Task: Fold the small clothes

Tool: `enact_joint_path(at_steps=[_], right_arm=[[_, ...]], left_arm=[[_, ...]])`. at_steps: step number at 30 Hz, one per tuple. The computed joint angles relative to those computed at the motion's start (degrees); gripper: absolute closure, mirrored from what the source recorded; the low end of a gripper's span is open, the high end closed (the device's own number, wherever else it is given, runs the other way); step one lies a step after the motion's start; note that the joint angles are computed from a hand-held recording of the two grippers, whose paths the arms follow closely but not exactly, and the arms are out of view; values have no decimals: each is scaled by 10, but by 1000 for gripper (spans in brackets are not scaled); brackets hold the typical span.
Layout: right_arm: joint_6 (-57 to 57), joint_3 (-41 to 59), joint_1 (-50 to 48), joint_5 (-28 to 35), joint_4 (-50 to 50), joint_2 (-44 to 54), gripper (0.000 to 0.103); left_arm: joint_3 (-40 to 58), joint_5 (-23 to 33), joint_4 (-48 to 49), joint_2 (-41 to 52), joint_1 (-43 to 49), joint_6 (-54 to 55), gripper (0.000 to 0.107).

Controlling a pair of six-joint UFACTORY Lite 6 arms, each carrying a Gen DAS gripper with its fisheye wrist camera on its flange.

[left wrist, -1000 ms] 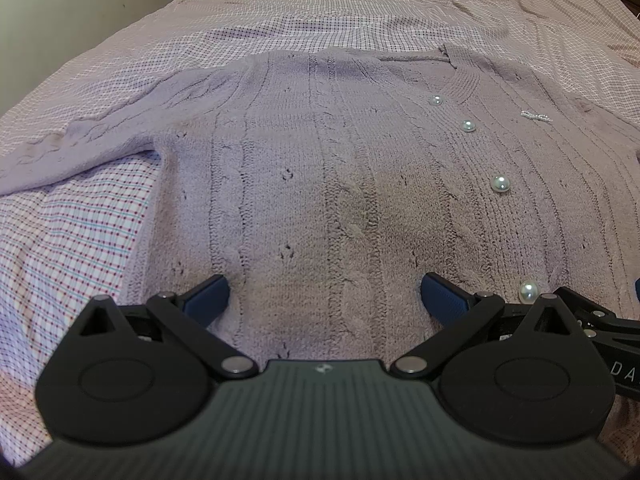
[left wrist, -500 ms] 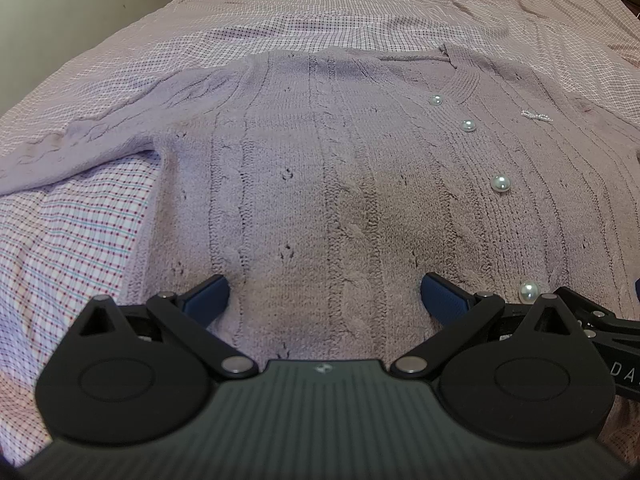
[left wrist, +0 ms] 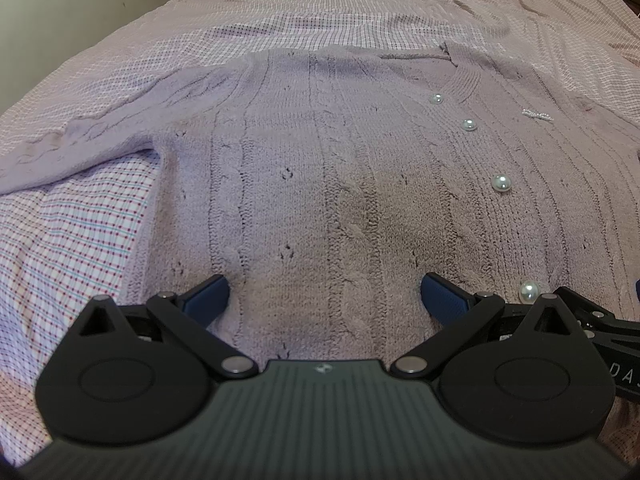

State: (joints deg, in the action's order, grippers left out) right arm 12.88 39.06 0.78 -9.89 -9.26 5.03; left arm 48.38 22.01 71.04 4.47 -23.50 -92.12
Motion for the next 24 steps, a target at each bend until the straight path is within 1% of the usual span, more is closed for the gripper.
enact_joint_path(at_steps=[3,5,7,11,16,21,24], right_arm=[[-2,0,0,0,2,-1,0],[-23,4,5,2,28,4,0],[-16,6,1,1,18,8,0],[-25,4,4,6,30,1,0],[-17,9,4,10,20,7,0],[-31,6,5,1,34,10,0],[-21,4,4,-1,24,9,0]], left_arm=[[1,1,0,1,-1,0,4],[1,-1,0,1,3,3,4],[1,-3,4,4,5,0,4],[1,-3,5,3,7,1,4],[-13,-5,41,-3,7,-34,4],[-20,-9,37,-11,11,-28,4],[-20,-9,36,-12,10,-26,4]])
